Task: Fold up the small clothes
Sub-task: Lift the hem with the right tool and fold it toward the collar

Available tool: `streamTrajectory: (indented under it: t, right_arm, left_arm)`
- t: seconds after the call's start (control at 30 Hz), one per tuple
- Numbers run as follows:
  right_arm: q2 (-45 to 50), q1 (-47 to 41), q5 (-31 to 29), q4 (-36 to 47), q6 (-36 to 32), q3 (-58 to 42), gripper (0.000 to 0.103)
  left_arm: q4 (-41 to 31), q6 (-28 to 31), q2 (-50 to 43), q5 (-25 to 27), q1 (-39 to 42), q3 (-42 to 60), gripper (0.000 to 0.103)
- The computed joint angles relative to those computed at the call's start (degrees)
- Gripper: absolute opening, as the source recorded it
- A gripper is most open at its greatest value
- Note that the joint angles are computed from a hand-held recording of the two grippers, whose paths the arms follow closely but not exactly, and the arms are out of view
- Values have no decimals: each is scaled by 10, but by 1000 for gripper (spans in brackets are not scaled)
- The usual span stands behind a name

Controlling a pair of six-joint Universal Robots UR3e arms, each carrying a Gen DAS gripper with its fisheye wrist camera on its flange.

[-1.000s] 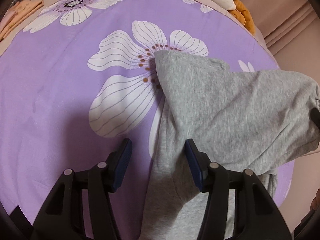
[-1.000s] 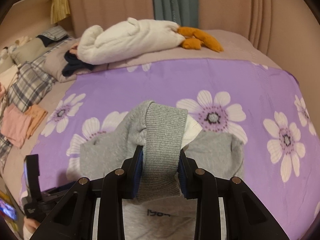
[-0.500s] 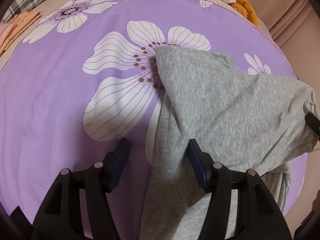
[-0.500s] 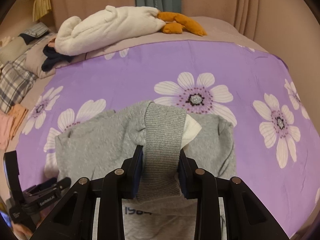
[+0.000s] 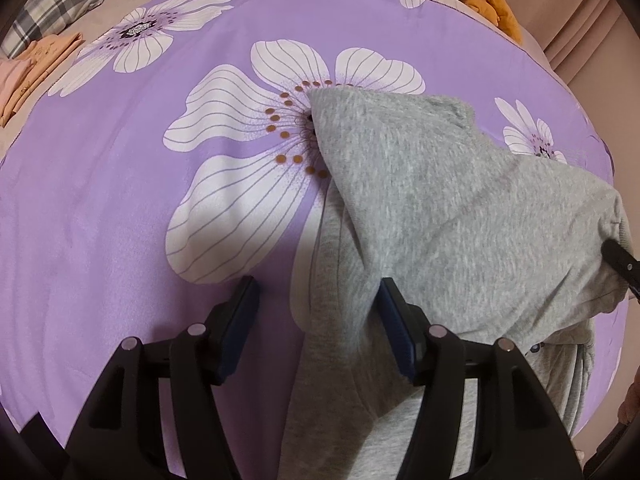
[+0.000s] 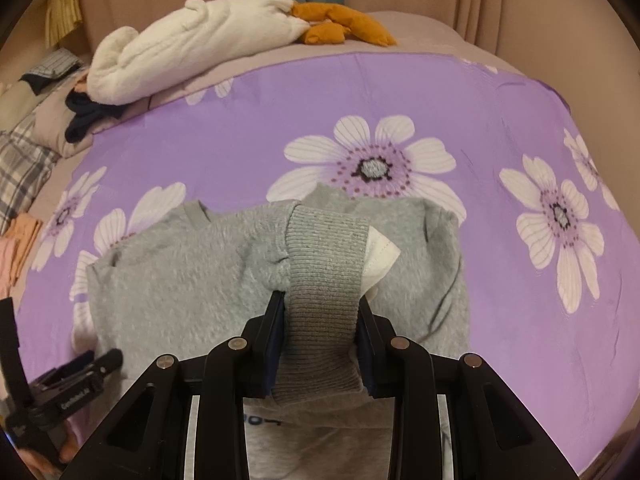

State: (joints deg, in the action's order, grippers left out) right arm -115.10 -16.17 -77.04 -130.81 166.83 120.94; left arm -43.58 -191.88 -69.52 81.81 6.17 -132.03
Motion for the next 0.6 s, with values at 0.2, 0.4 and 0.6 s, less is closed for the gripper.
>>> streamTrajectory:
  t: [0.2,0.4,0.6]
  right_arm:
    - [2,-15,12,4,-7,8,33]
    - [14,-21,14,4,-3,12,33]
    - [43,-12,-4,-6,4,12,33]
  left_arm:
    - [2,-9,-14,5,-8,10,62]
    - [1,-7,-13,4,-6,9,62]
    - [-1,-6,-14,3,-5,9,62]
